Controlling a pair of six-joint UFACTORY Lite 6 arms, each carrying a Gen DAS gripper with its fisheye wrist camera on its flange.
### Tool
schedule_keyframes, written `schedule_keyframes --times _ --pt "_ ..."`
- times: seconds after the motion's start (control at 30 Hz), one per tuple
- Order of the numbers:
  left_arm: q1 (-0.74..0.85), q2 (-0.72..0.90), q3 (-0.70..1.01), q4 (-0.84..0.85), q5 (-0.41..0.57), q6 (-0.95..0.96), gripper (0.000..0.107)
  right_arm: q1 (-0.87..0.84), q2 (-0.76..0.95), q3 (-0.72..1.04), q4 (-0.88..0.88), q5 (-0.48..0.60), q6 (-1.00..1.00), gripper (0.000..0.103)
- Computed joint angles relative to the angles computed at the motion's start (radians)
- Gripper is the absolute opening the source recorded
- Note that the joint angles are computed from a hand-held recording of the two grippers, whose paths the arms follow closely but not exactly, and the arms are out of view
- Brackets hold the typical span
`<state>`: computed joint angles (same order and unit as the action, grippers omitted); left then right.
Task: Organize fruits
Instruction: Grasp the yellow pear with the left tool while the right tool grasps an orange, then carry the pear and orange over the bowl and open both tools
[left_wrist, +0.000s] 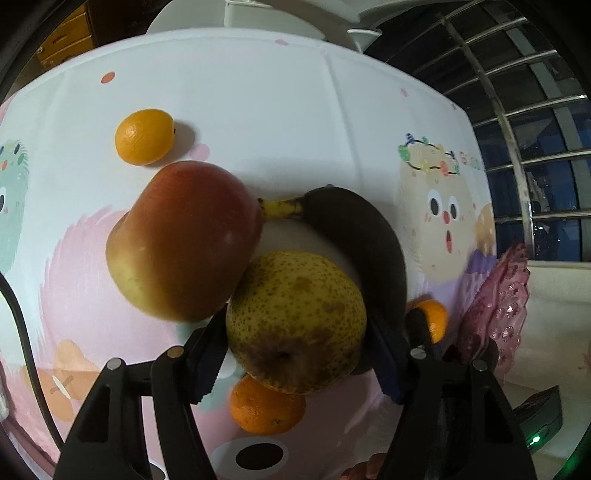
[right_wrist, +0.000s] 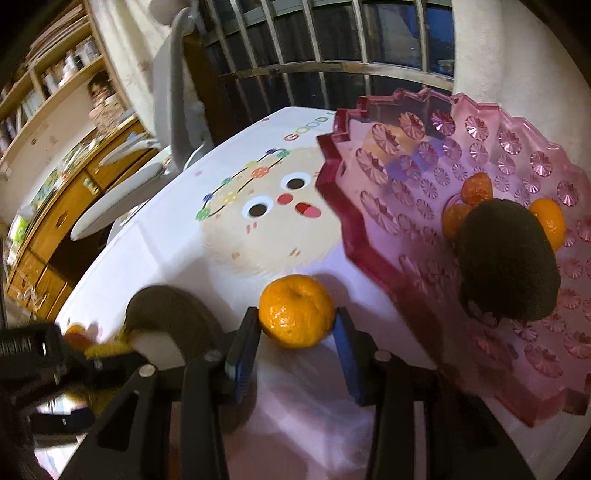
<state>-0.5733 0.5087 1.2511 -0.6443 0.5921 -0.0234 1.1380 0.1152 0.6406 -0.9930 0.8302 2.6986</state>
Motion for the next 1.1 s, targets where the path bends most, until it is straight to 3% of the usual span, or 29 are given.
schedule_keyframes --times 0.37,0.63,0.87,1.1 --pt "-0.040 -0.306 -0.253 -0.042 -0.093 0.041 0.067 0.251 -0.076 -0.051 0.099 0.031 -0.035 0.040" --pt "-0.117 -0.578 -0.433 0.095 -0.131 -0.150 0.067 0.476 -0.090 -0.017 0.146 0.088 -0.025 0.040" --pt "-0.279 -0.799 -0.572 0.353 -0.189 -0.504 0.067 0.737 -0.154 0.015 0.202 0.318 -0.027 0.040" --pt "-0.492 -0.903 -0.577 0.676 -0.122 -0.956 0.067 0.947 -0.286 0.027 0.315 0.579 -0.063 0.040"
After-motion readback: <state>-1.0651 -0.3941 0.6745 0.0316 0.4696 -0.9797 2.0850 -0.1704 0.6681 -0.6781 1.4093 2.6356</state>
